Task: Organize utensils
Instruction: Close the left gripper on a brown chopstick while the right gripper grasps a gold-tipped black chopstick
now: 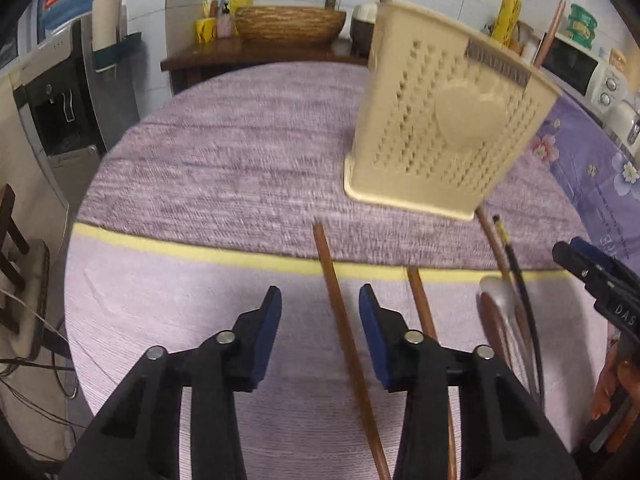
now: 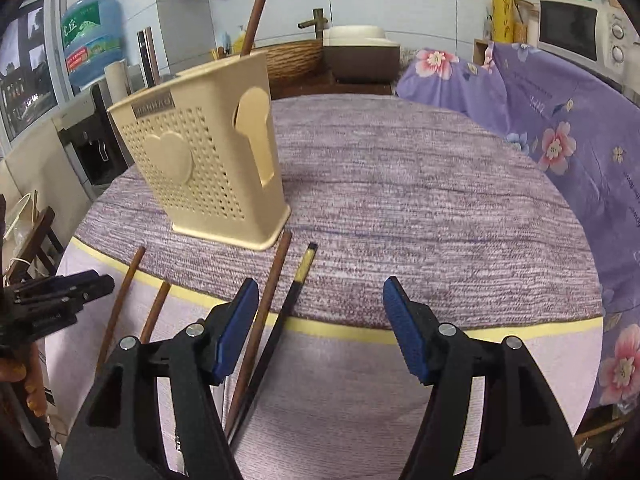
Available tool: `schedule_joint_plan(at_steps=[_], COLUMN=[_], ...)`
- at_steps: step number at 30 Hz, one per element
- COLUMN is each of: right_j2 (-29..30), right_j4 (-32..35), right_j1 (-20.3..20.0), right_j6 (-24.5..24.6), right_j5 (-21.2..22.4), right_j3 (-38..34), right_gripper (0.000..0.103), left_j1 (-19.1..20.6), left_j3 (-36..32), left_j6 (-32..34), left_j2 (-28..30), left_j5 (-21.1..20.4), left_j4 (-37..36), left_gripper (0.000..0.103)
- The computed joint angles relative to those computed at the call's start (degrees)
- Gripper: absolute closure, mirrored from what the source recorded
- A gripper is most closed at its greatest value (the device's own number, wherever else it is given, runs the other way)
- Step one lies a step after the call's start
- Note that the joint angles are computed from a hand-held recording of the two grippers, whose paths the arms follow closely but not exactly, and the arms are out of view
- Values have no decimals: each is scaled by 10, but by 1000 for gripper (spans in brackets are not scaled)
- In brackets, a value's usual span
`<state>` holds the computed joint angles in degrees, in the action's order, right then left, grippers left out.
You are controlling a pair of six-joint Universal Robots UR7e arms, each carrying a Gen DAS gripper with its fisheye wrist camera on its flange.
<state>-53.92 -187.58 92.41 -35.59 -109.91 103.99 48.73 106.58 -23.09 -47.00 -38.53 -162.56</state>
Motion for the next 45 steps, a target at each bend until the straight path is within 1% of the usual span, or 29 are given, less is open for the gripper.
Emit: schedule_joint_plan(at_steps=[2,4,7,9,10,12,13,15,16,18,22,25,27,29,31,32,34,36,39,42,45], right_j2=[3,6,12,18,20,26,30,42,49,58,71,84,97,104,112,113,115,115,108,103,91], right_j4=[0,1,2,20,32,62,75,91,98,116,139,124,109,101,95,96,100,106,119,112,114], right_j1=[2,5,7,9,10,12,13,17,18,20,22,27,31,33,35,35,34,31,26,25,23], right_j6=[1,0,-1,7,13,28,35,43,45,62,82,73,63,56,46,46,43,43,58,58,65], right_j5=[-5,-10,-24,-32,-35,-41,-44,-61,-71,-81,-93,-107,-121,-128,-129,-129,-126,-118,-100,-89,-69], right_j3=[0,-1,-7,-19,-25,-40,-48,-64,-73,-87,-103,-110,-119,-124,-130,-132,-137,-143,-143,-139,-131], right_gripper=[38,38,40,46,47,54,55,63,66,75,77,79,84,86,92,92,93,95,95,95,95], left_j1=[2,1,-1,1,1,2,2,4,4,3,-1,-1,0,0,1,2,3,4,5,5,7], left_j3=[-4,-2,-14,-24,-28,-34,-36,-41,-42,-43,-48,-51,-54,-59,-66,-69,-72,-74,-77,-78,-78], left_j6=[-5,-4,-3,1,2,2,3,5,6,6,5,8,10,10,12,16,16,17,22,26,27], left_j2=[5,11,18,24,27,32,34,37,38,39,45,48,50,53,57,58,60,60,60,62,61], left_j5=[-10,-1,6,13,18,24,25,27,28,31,40,42,45,49,54,55,56,51,51,53,45], left_j4=[9,6,21,29,33,37,36,38,38,39,42,41,41,44,52,53,55,52,52,50,42], left_gripper=[70,71,74,76,77,79,79,79,79,79,79,80,82,85,88,91,93,94,95,95,95])
